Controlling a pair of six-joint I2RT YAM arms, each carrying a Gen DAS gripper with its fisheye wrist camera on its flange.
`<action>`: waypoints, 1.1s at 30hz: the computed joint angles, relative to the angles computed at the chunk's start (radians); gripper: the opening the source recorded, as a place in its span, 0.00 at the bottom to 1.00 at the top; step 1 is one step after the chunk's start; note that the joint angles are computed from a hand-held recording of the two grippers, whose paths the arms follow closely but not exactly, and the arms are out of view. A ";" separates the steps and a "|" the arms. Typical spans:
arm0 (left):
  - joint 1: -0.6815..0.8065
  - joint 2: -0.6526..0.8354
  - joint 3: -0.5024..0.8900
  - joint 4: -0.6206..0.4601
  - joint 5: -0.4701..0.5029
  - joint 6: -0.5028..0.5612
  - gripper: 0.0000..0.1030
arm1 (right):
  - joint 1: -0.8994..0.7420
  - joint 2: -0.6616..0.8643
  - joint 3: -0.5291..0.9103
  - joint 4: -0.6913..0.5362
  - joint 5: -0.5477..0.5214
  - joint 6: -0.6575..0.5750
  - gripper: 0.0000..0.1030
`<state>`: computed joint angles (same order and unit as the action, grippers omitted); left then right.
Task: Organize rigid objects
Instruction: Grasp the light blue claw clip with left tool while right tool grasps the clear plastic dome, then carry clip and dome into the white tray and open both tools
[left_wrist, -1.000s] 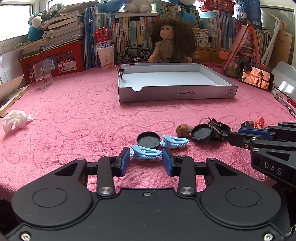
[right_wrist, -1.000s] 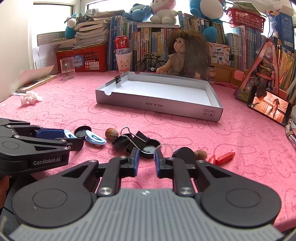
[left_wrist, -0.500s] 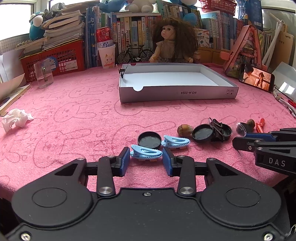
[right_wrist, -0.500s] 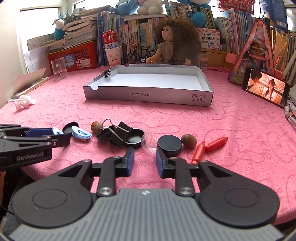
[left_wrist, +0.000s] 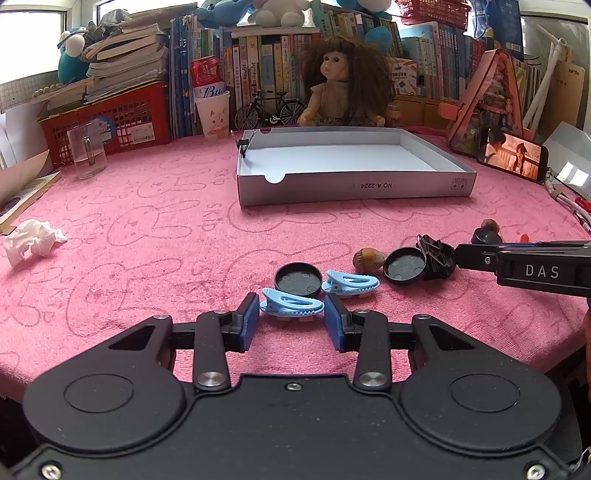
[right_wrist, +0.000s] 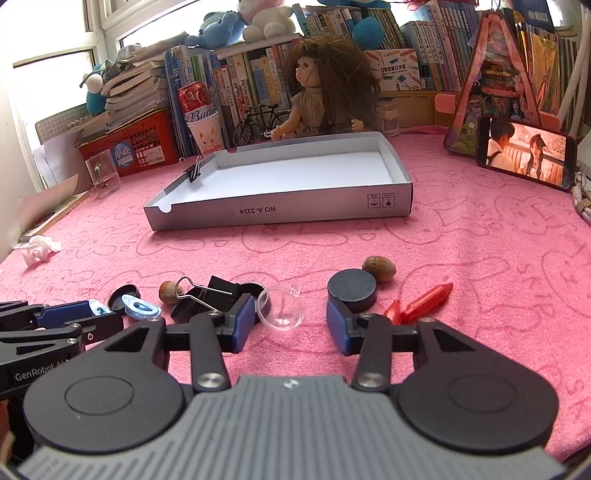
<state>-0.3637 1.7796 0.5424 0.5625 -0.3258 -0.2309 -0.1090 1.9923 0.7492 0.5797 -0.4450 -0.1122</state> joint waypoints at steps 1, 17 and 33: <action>0.001 0.000 -0.001 0.002 0.001 0.000 0.35 | 0.002 -0.001 -0.003 0.005 -0.001 -0.005 0.40; 0.057 -0.031 0.056 0.002 0.082 0.008 0.35 | 0.024 -0.050 -0.013 0.052 0.066 -0.008 0.30; 0.173 0.193 0.550 -0.275 0.233 -0.031 0.35 | 0.042 0.083 0.341 -0.134 0.125 0.029 0.30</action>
<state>-0.1909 1.9721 1.0926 0.2874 -0.0926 -0.2616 -0.0667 2.0750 1.0903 0.4454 -0.3202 -0.0830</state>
